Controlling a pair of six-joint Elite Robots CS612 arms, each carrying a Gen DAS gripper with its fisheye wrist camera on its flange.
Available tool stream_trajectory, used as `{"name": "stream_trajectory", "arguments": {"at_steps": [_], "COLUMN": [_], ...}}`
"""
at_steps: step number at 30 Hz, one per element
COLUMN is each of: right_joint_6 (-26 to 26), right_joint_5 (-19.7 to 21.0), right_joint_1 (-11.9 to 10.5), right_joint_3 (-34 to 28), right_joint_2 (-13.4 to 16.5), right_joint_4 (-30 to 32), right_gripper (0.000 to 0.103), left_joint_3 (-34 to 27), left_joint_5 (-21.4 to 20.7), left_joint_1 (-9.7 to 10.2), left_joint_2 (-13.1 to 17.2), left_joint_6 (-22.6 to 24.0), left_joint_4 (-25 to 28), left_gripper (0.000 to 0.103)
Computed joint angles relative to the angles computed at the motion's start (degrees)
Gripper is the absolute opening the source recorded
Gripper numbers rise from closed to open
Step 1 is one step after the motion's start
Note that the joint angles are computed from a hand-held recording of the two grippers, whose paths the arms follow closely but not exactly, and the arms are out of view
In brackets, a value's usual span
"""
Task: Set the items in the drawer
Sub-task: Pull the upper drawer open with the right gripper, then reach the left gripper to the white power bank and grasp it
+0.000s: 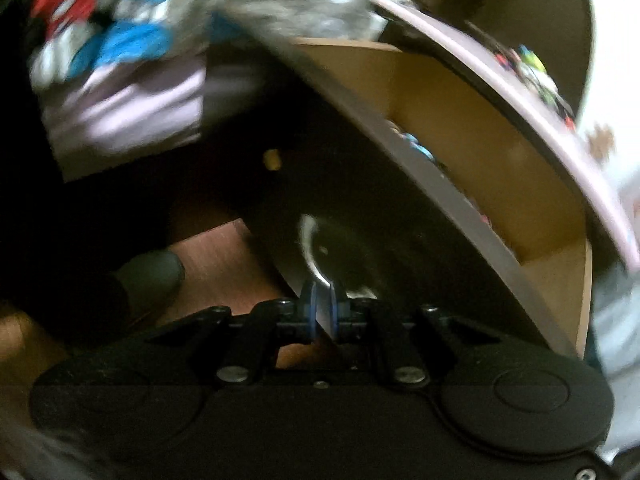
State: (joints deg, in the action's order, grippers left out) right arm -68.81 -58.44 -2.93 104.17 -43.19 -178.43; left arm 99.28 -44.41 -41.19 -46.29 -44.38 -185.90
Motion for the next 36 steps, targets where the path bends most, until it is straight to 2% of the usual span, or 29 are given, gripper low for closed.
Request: {"name": "stream_trajectory", "arguments": {"at_steps": [1,4,6,8,13,16,21,24,27,30,32,36], "right_joint_6": [1.7,5.87,8.55,10.55,9.5,8.04,7.18,6.12,5.11,6.19,7.97,10.82], "right_joint_5": [0.14,2.19,3.5,4.25,5.91,7.8,9.21,9.11,8.92,8.63,8.22,6.42], "right_joint_1": [-0.09,-0.8,-1.28,-1.62,-2.37,-2.94,-3.51,-3.54,-3.53,-3.44,-3.39,-3.1], "right_joint_3": [-0.5,-1.52,-2.3,-3.18,-3.07,-2.81,-3.49,-3.84,-4.14,-4.95,-5.61,-7.07], "right_joint_2": [-0.07,-0.74,-1.13,-1.22,-1.55,-2.22,-2.47,-2.19,-2.01,-1.85,-1.57,-1.06], "right_joint_4": [0.7,3.29,5.4,7.54,10.02,12.57,17.34,18.36,19.54,21.72,22.55,25.07], "right_gripper": [0.006,0.018,0.026,0.029,0.032,0.045,0.057,0.06,0.067,0.074,0.075,0.076], "left_joint_3": [-0.64,-2.98,-4.8,-6.81,-13.0,-17.14,-24.44,-29.94,-35.72,-41.21,-44.98,-52.85], "left_joint_5": [-0.48,-1.87,-2.51,-4.14,-7.01,-9.3,-13.49,-13.18,-12.47,-14.02,-14.78,-15.1], "left_joint_1": [0.07,0.46,0.92,1.74,4.14,5.87,9.25,10.93,12.41,13.93,14.79,15.91], "left_joint_2": [-0.27,-0.59,-0.6,-0.38,1.46,3.03,6.48,9.33,12.64,15.85,18.15,22.78], "left_joint_6": [1.06,5.27,7.39,8.38,11.87,13.74,17.95,21.62,24.56,25.43,26.61,29.6], "left_joint_4": [1.42,4.96,7.26,8.69,12.9,16.19,17.26,18.11,20.1,23.06,24.77,27.95], "left_gripper": [0.089,0.096,0.098,0.098,0.099,0.099,0.099,0.099,0.099,0.097,0.092,0.09]}}
